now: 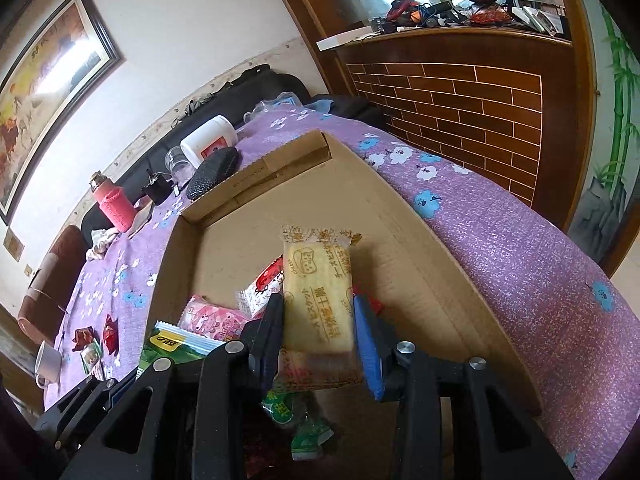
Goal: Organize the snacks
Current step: 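Open both grippers to drop the snacks into the tray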
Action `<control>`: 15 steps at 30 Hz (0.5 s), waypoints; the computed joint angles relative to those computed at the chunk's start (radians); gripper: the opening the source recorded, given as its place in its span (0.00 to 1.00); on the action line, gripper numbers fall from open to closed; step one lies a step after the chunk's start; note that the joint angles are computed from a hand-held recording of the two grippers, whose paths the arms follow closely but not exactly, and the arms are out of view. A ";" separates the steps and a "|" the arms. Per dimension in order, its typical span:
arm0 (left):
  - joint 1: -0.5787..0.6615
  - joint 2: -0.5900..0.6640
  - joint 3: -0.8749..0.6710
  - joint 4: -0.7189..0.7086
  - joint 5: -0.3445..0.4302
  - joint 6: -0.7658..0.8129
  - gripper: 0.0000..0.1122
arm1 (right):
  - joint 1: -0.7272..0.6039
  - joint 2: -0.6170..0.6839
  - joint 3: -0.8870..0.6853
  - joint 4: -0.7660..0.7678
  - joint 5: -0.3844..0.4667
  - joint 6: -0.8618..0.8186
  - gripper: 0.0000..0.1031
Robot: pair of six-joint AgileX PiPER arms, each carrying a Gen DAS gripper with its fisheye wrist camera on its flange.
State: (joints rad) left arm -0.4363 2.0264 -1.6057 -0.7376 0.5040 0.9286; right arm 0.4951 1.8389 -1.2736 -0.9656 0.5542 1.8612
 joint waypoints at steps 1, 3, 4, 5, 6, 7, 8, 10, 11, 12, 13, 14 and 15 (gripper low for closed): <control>0.000 0.003 -0.003 0.003 0.002 -0.003 0.33 | 0.001 0.001 -0.002 0.003 0.002 -0.004 0.39; 0.000 0.004 -0.005 0.009 0.002 -0.011 0.39 | 0.001 0.001 -0.001 0.002 0.002 -0.005 0.40; 0.000 0.004 -0.004 0.008 0.001 -0.011 0.40 | 0.001 0.001 -0.002 0.001 0.002 -0.003 0.40; 0.000 0.002 -0.002 0.008 0.000 -0.010 0.42 | 0.002 -0.001 0.000 -0.004 0.000 0.003 0.40; -0.001 0.002 -0.002 0.010 -0.002 -0.012 0.43 | 0.002 -0.002 0.002 -0.008 -0.001 0.009 0.40; -0.001 0.004 -0.004 0.015 -0.003 -0.017 0.44 | 0.002 -0.004 0.005 -0.011 -0.003 0.014 0.40; -0.001 0.003 -0.003 0.018 -0.006 -0.020 0.47 | 0.003 -0.004 0.005 -0.015 -0.004 0.019 0.40; -0.002 0.001 0.001 0.018 -0.013 -0.021 0.50 | 0.006 -0.007 0.009 -0.025 0.000 0.032 0.40; -0.002 -0.001 0.003 0.018 -0.016 -0.021 0.51 | 0.007 -0.008 0.010 -0.027 0.002 0.035 0.41; -0.002 -0.002 0.006 0.015 -0.018 -0.019 0.51 | 0.008 -0.009 0.010 -0.030 0.003 0.038 0.41; -0.002 -0.002 0.005 0.016 -0.019 -0.020 0.51 | 0.009 -0.010 0.012 -0.034 0.005 0.042 0.41; -0.003 -0.002 0.006 0.016 -0.021 -0.020 0.52 | 0.011 -0.011 0.011 -0.036 0.008 0.044 0.41; -0.004 -0.003 0.006 0.020 -0.023 -0.023 0.53 | 0.013 -0.012 0.012 -0.041 0.012 0.049 0.42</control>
